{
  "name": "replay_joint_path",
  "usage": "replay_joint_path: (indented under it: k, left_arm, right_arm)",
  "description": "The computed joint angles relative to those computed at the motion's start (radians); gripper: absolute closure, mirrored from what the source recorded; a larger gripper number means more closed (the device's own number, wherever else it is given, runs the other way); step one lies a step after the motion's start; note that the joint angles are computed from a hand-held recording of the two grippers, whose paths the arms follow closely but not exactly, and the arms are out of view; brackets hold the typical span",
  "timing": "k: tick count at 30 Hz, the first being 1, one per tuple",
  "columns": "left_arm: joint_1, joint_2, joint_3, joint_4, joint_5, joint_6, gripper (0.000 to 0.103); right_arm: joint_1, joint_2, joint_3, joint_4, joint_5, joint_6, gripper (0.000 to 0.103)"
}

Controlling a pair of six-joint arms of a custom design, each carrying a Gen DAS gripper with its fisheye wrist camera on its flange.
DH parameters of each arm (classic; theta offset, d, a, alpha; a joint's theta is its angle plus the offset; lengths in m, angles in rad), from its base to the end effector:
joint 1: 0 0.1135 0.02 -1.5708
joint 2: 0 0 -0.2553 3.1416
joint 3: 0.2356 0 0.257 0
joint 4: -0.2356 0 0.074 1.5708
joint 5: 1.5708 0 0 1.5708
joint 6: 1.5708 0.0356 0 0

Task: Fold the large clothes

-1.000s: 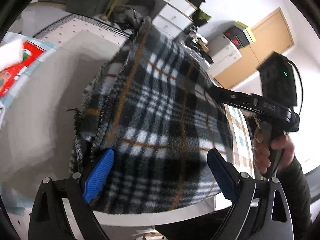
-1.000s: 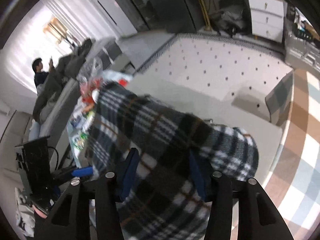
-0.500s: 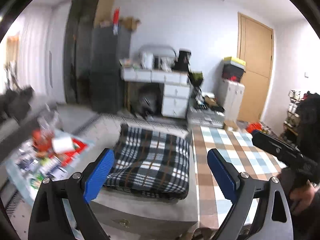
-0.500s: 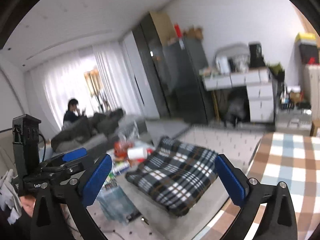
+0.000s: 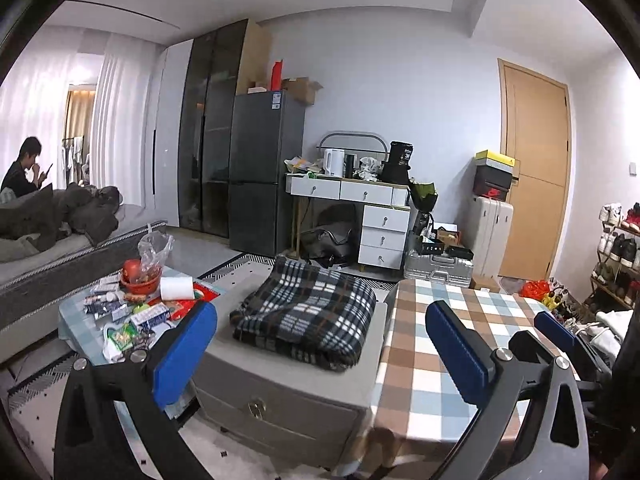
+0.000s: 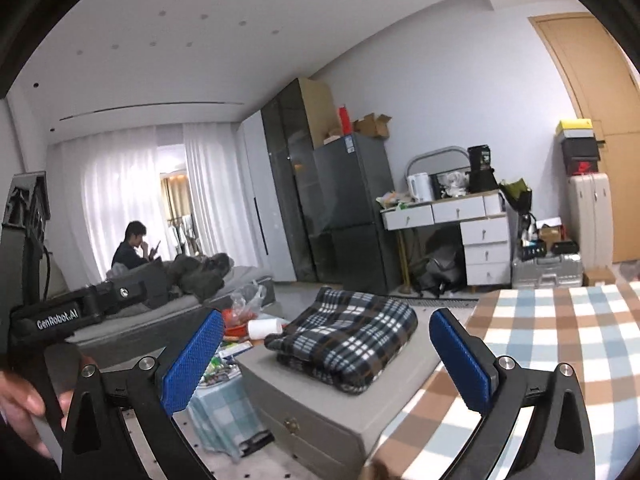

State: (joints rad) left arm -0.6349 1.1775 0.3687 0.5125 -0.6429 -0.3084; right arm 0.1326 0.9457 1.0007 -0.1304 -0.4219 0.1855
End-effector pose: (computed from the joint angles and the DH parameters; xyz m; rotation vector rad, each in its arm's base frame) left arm 0.2028 -0.1229 0.1800 -0.1416 1.8017 -0.0697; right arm 0.2191 0.0439 0.3861 -0.2823 1.6486 0.5878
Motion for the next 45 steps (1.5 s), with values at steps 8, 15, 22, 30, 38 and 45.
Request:
replay_joint_path:
  k: [8, 15, 22, 30, 38, 45]
  left_arm:
    - [-0.092, -0.029, -0.025, -0.028, -0.081, -0.005, 0.001]
    - [-0.134, 0.021, -0.033, 0.032, -0.139, 0.007, 0.001]
    - [-0.124, 0.021, -0.039, 0.031, -0.14, 0.002, 0.001]
    - [-0.14, 0.0, -0.037, -0.011, -0.152, -0.008, 0.001]
    - [-0.171, -0.032, -0.022, -0.077, -0.164, -0.033, 0.001]
    - [-0.204, -0.042, -0.012, -0.106, -0.203, -0.043, 0.001]
  right_arm:
    - [0.059, -0.1, -0.041, -0.079, 0.096, -0.025, 0.0]
    - [0.069, -0.128, -0.08, -0.077, 0.124, -0.005, 0.0]
    - [0.078, -0.141, -0.094, -0.05, 0.123, 0.011, 0.0]
    - [0.097, -0.139, -0.094, -0.049, 0.133, 0.005, 0.0]
    - [0.111, -0.153, -0.094, -0.05, 0.147, -0.02, 0.0]
    - [0.089, -0.159, -0.094, -0.058, 0.122, -0.013, 0.0]
